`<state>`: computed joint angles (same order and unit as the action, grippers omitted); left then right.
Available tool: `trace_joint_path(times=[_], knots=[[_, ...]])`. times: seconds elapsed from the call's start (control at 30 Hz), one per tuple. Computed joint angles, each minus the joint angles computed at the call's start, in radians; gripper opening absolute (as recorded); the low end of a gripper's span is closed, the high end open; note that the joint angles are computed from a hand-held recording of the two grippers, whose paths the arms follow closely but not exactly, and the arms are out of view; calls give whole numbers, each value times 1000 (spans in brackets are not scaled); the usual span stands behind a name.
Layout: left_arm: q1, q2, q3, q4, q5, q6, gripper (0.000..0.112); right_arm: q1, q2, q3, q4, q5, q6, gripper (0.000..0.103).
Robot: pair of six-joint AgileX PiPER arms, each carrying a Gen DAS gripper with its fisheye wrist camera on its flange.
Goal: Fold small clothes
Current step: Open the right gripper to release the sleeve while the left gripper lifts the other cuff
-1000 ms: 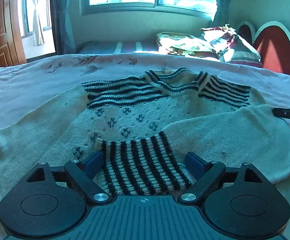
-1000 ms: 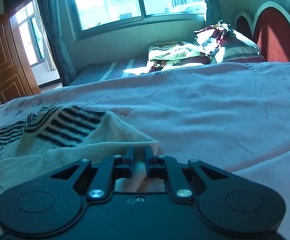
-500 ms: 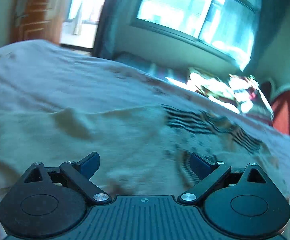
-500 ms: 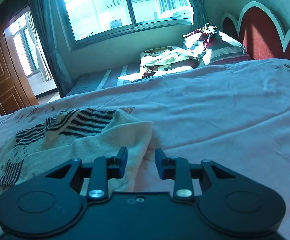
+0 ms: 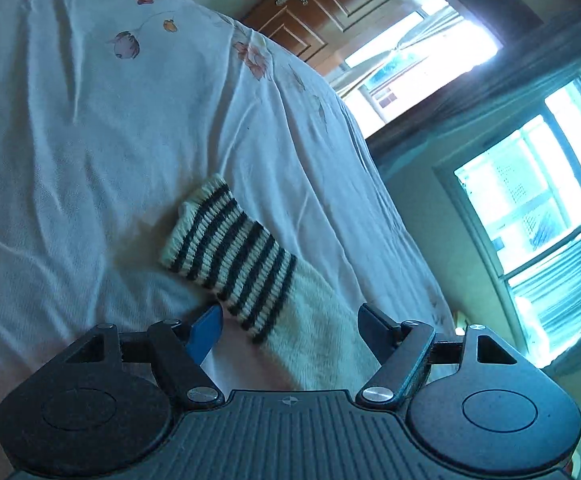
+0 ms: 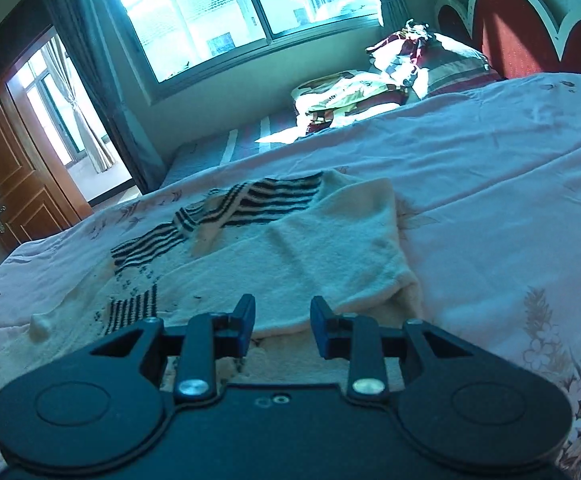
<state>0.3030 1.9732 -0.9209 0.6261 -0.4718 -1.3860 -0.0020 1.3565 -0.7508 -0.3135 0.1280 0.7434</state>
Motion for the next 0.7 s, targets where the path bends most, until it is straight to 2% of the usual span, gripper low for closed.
trace_joint_path(times=[0.07,0.1,0.13,0.17,0.2,0.23,0.3,0.4,0.47,0.6,0.7], knots=[[5,14,-23,-1,32,-18,51,34,-5,-18,-145,19,161,31],[8,25,-39,3,67,-39,29,50,-8,-26,-216,28,244,31],[20,36,-45,28,73,-71,12,58,-13,-27,-255,32,290,31],[38,51,-47,60,59,-107,8,64,-18,-27,-274,36,314,32],[53,66,-37,69,8,-118,8,73,-20,-25,-309,42,355,32],[59,71,-30,71,-9,-113,8,76,-25,-21,-315,44,360,32],[41,54,-41,75,31,-98,5,75,-32,-2,-343,39,392,32],[-20,-10,-36,-6,34,58,5,66,-31,17,-361,32,426,32],[-84,-39,-69,12,84,108,5,58,-33,28,-371,31,446,32],[-301,-65,-168,-54,240,362,5,26,-49,45,-334,25,405,32],[-478,-18,-278,-51,346,442,5,-20,-63,67,-169,-5,240,32]])
